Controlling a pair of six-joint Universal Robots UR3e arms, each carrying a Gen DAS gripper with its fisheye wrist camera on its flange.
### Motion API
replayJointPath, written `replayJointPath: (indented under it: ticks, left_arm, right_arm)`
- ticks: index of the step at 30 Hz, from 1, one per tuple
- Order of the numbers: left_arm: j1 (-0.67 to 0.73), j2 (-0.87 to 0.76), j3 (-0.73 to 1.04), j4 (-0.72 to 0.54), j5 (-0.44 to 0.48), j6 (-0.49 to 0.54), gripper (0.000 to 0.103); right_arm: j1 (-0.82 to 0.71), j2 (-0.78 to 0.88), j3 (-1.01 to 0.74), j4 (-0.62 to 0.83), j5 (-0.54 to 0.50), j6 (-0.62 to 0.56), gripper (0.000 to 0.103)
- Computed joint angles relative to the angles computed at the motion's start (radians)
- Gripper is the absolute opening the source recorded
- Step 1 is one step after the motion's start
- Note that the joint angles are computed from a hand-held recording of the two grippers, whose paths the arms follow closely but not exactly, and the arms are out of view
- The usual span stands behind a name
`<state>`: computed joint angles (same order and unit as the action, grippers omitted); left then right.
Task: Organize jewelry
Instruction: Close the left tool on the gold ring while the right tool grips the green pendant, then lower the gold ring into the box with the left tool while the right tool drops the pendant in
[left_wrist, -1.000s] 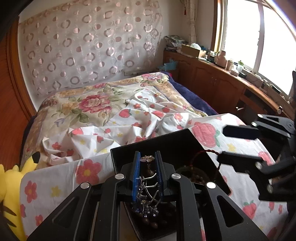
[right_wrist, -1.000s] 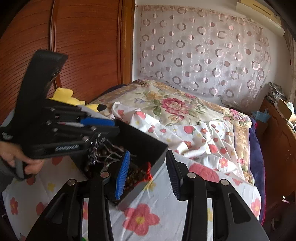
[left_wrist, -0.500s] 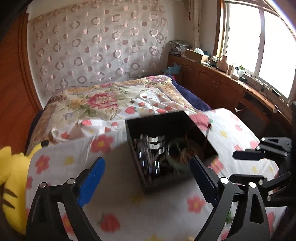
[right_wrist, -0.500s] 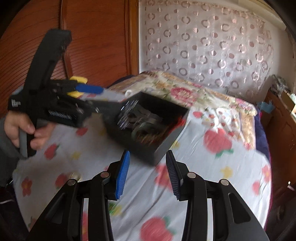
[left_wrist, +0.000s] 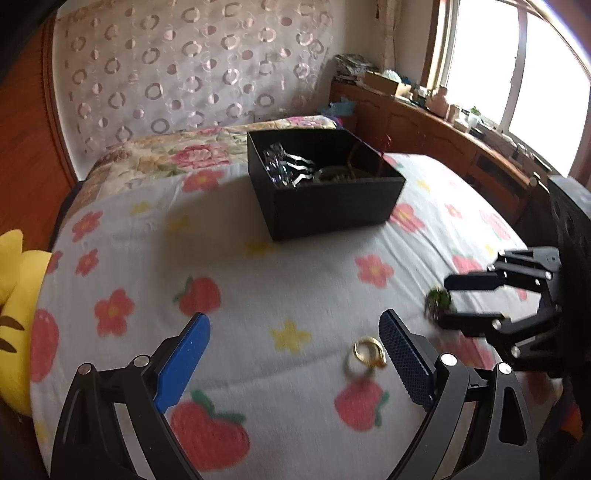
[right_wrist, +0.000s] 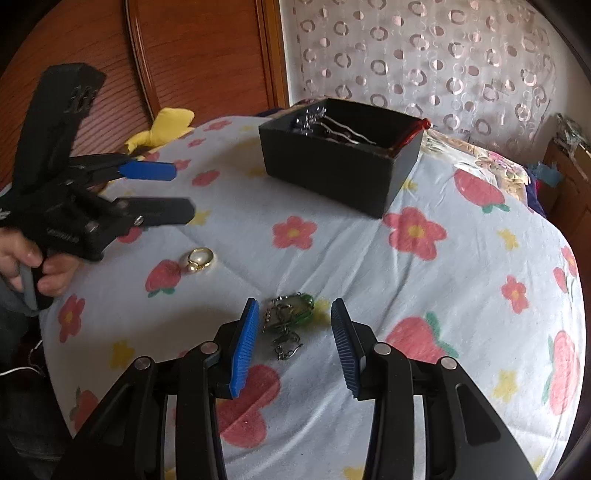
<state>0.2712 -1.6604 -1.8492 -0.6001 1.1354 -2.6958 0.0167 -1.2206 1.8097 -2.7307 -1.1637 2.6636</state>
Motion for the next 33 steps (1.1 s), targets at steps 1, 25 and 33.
replayJointPath:
  ticks: [1,25,33]
  left_arm:
    - [0.0,0.005,-0.006,-0.003,0.0,0.002,0.089]
    - [-0.125,-0.006,-0.041,0.019,0.076,0.042,0.039]
    - [-0.121,0.008,-0.049,0.024,0.07,0.058,0.02]
  right_arm:
    - [0.004,0.006,-0.004,-0.005,-0.01,-0.003,0.042]
    - [-0.074,-0.076,-0.025,-0.017,0.047,-0.023,0.01]
    - [-0.068,-0.058,-0.064,-0.01,0.058,-0.026,0.01]
